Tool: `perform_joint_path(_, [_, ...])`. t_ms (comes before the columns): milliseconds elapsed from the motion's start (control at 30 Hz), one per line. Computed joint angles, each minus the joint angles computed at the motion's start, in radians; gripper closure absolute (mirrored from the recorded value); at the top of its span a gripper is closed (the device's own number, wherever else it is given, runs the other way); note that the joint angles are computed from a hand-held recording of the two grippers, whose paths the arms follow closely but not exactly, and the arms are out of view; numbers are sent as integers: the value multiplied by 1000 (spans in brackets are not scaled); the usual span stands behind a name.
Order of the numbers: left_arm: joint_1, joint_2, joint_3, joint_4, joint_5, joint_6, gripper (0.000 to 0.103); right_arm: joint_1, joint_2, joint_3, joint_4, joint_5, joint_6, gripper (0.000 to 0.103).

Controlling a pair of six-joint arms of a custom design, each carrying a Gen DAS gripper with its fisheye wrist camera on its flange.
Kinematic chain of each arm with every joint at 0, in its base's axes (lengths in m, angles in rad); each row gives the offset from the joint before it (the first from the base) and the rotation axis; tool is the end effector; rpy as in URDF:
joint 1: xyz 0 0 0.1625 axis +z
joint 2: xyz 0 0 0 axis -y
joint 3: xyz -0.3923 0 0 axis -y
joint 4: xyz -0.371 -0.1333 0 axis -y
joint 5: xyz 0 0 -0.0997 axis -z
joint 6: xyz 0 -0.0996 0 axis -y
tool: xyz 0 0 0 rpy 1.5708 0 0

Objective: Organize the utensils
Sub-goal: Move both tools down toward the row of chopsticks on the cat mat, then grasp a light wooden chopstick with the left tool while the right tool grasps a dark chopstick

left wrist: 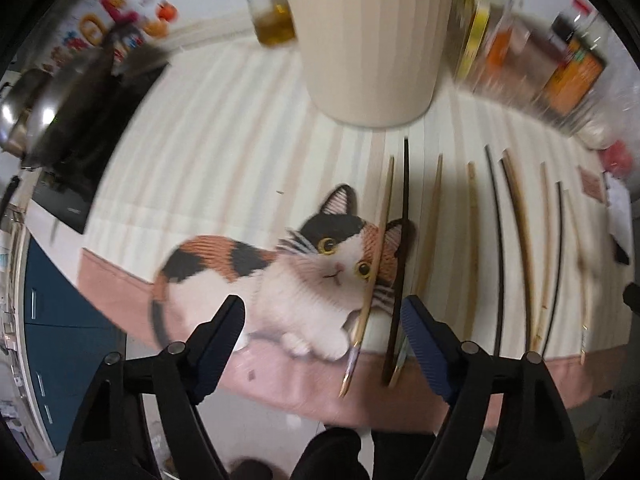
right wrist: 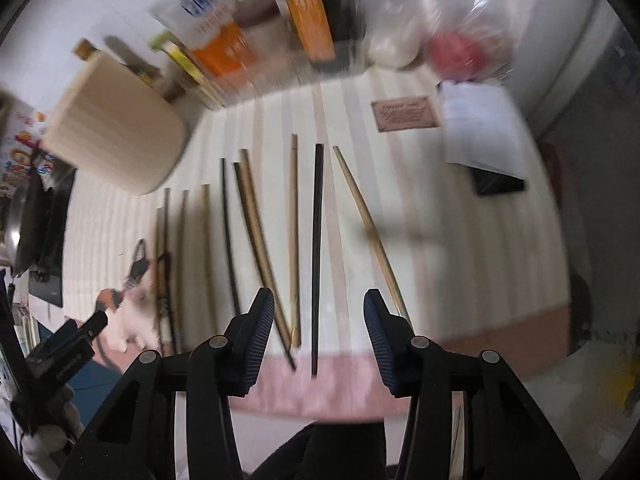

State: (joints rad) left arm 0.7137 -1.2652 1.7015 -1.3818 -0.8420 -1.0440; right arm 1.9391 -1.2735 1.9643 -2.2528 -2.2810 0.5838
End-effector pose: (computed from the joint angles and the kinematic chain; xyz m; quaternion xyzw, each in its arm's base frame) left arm -0.2410 -0.4727 0.2612 0.0262 0.8954 -0.1089 0.4310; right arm 0.2438 -0.4418 0.2248 -0.0993 -0.9323 0.1557 0.3109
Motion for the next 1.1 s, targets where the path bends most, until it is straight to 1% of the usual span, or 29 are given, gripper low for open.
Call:
perform_joint_path(33, [17, 22, -6, -19, -6, 15, 25, -28, 28, -17, -7, 8, -22, 54])
perform_joint_path(100, [45, 65, -24, -29, -6, 36, 29, -86, 78, -50, -21, 22, -69, 54])
perform_joint_path(167, [71, 101, -43, -43, -8, 53, 31, -118, 116, -74, -32, 19, -101, 54])
perform_joint_path(200, [80, 116, -54, -45, -7, 57, 38, -128, 134, -89, -25, 14, -109, 54])
perform_joint_path(267, [97, 140, -71, -50, -8, 69, 46, -148, 170, -119, -18, 9, -131, 54])
perform_joint_path(300, [104, 152, -80, -51, -7, 75, 49, -155, 193, -136, -14, -1, -140, 54])
perform_joint_path(333, [110, 162, -89, -50, -6, 81, 50, -157, 210, -151, -8, -14, -145, 54])
perform_joint_path(400, [118, 186, -111, -28, 3, 82, 59, -162, 236, -172, -5, -36, -157, 54])
perform_joint_path(433, [124, 199, -121, -29, 6, 86, 62, -163, 249, -185, 4, -45, -157, 57])
perform_joint_path(467, [124, 195, -115, -52, 8, 100, 67, -165, 256, -193, 10, -45, -159, 61])
perform_joint_path(500, [125, 198, -117, -60, 13, 106, 76, -164, 268, -205, 25, -52, -156, 64])
perform_joint_path(533, [127, 203, -122, -66, 17, 115, 81, -164, 277, -211, 35, -61, -152, 67])
perform_joint_path(567, [128, 207, -129, -53, 14, 115, 92, -158, 286, -215, 28, -77, -158, 73])
perform_joint_path(600, [131, 209, -130, -55, 11, 116, 97, -154, 296, -220, 32, -89, -157, 75])
perform_joint_path(700, [140, 197, -112, -52, 23, 101, 100, -140, 322, -244, 72, -127, -123, 85])
perform_joint_path(733, [146, 194, -110, -58, 27, 101, 100, -139, 329, -247, 64, -121, -123, 95])
perform_joint_path(767, [146, 174, -88, -79, 29, 103, 102, -138, 333, -248, 64, -121, -120, 95])
perform_joint_path(833, [149, 152, -68, -76, 34, 94, 102, -133, 338, -248, 75, -121, -122, 95])
perform_joint_path(933, [147, 103, -23, -68, 30, 69, 102, -134, 330, -222, 79, -100, -135, 96])
perform_joint_path(1033, [152, 58, 12, -74, 14, 58, 102, -130, 313, -195, 105, -82, -130, 96])
perform_joint_path(1100, [155, 20, 39, -81, -12, 52, 102, -130, 303, -175, 104, -75, -121, 96])
